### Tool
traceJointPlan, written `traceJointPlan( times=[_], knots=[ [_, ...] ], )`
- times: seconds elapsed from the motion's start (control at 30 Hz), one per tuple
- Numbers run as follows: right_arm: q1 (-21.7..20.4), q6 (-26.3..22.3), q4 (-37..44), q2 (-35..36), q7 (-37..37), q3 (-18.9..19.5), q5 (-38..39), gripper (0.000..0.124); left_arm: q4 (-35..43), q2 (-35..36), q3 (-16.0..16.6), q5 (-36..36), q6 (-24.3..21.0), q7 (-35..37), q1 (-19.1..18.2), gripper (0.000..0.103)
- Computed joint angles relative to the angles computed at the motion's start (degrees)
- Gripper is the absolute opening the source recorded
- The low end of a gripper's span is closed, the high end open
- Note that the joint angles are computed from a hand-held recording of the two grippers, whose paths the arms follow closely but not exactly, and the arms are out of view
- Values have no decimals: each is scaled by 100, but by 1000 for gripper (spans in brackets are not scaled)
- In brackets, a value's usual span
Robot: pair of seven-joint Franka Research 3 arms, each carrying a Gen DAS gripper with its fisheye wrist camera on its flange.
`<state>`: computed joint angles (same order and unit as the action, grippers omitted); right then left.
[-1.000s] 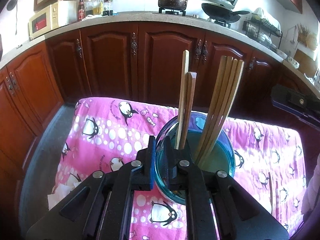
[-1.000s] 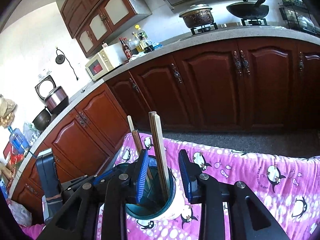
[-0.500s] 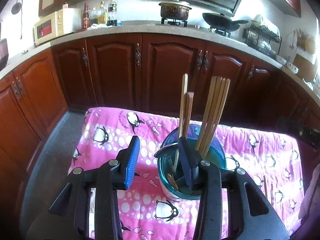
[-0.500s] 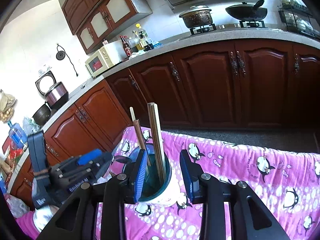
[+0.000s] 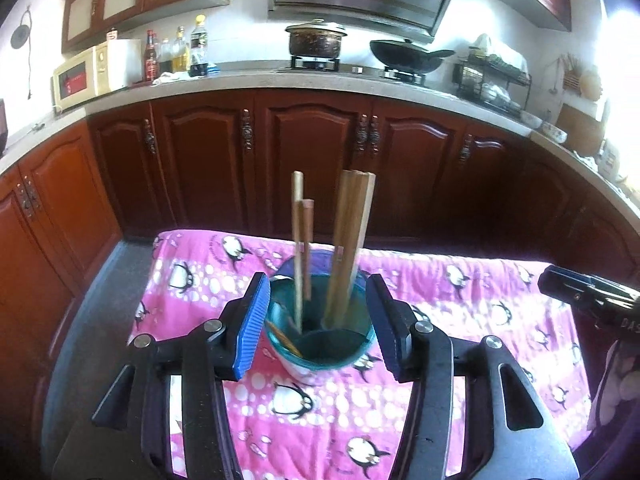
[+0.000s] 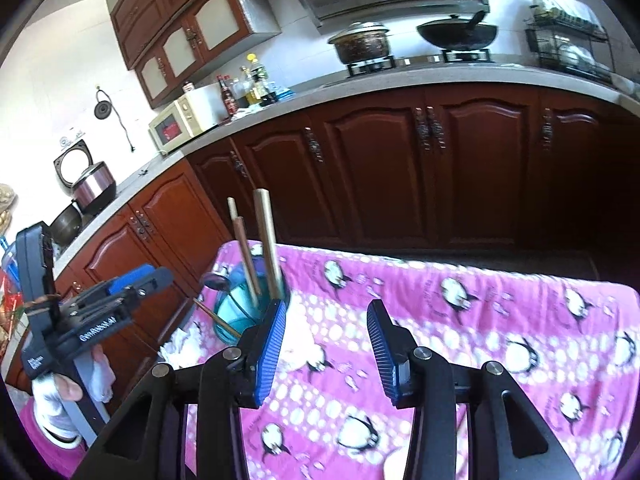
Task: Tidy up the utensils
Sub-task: 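Move the left tool to the white ceramic spoon while the right tool reaches a chopstick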
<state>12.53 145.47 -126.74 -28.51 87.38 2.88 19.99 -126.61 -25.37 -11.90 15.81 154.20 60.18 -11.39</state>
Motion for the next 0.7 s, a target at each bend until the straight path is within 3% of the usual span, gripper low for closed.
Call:
traceJointPlan(
  times=[0.1, 0.43, 0.7],
  knots=[
    [-137, -100, -229, -294, 115, 19, -136, 41, -29, -46, -19, -93, -25, 36, -136, 57],
    [-562, -483, -973, -1049, 263, -134, -376, 41, -55, 15, 65, -646, -126, 410, -698, 58],
    [-864, -681, -1582, -1098, 323, -425, -222, 41, -42, 574, 476, -2233, -232, 1759, -1627, 58]
  ],
)
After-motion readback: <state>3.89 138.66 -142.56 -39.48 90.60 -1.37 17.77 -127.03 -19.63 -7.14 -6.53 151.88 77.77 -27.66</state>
